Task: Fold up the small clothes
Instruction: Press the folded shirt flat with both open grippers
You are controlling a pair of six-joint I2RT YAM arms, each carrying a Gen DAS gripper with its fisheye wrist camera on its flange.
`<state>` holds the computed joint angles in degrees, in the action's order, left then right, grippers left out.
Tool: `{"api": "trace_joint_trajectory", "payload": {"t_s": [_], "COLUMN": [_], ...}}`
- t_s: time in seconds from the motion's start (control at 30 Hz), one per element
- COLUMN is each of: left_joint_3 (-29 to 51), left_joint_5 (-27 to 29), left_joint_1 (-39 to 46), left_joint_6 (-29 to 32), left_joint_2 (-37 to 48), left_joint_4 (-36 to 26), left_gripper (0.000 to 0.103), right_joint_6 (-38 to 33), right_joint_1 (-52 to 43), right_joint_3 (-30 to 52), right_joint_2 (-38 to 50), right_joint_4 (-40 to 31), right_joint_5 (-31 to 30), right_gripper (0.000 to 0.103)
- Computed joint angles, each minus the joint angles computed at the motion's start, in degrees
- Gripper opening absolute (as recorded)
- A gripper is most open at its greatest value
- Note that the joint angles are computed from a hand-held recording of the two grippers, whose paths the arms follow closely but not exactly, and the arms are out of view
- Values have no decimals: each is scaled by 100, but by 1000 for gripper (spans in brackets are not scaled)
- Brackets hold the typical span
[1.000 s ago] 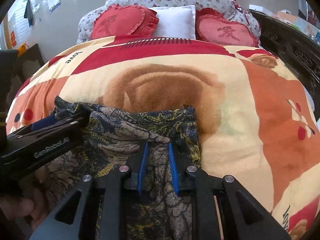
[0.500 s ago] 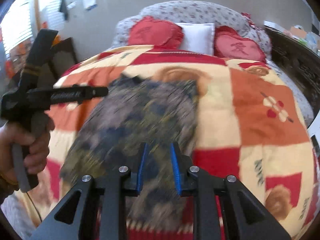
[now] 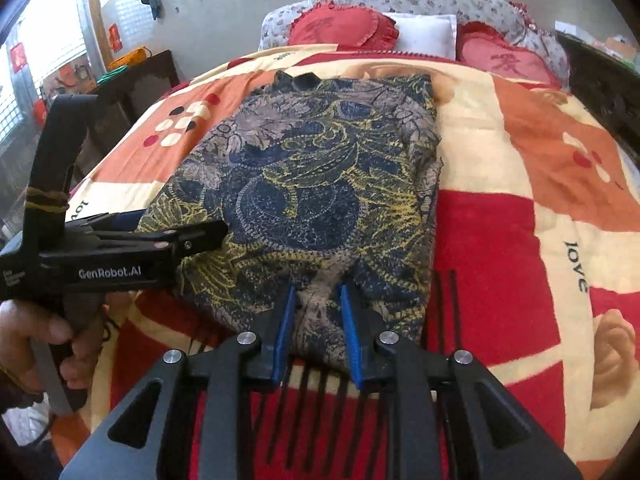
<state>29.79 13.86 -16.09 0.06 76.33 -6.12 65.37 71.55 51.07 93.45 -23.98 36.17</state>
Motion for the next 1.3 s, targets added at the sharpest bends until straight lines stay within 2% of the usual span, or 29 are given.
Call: {"api": "trace_joint_trajectory", "payload": {"t_s": [0.07, 0.27, 0.43, 0.63, 0.93, 1.3], "left_joint_3": [6, -34, -45, -78, -82, -32], "left_joint_5": [58, 233, 251, 254, 301, 392], "left_joint_1": [57, 191, 210, 207, 204, 256], "left_joint_6": [7, 63, 112, 117, 89, 109], "left_joint_2": [25, 40, 73, 81, 122, 211], "left_joint_4": [5, 70, 143, 211, 270, 274], "left_gripper": [103, 103, 103, 103, 103, 103], "right_joint_6": [139, 796, 1215, 1251, 1264, 1242], "right_joint_1": [86, 440, 603, 622, 609, 585], "right_joint_3": [60, -462, -316, -24, -338, -408], "right_joint_2": [13, -312, -182, 53, -142, -152], "right_joint_4": [-146, 158, -168, -549, -137, -45], "right_joint_5": [96, 279, 316, 304, 274, 244], "right_gripper": [36, 36, 36, 36, 36, 36]}}
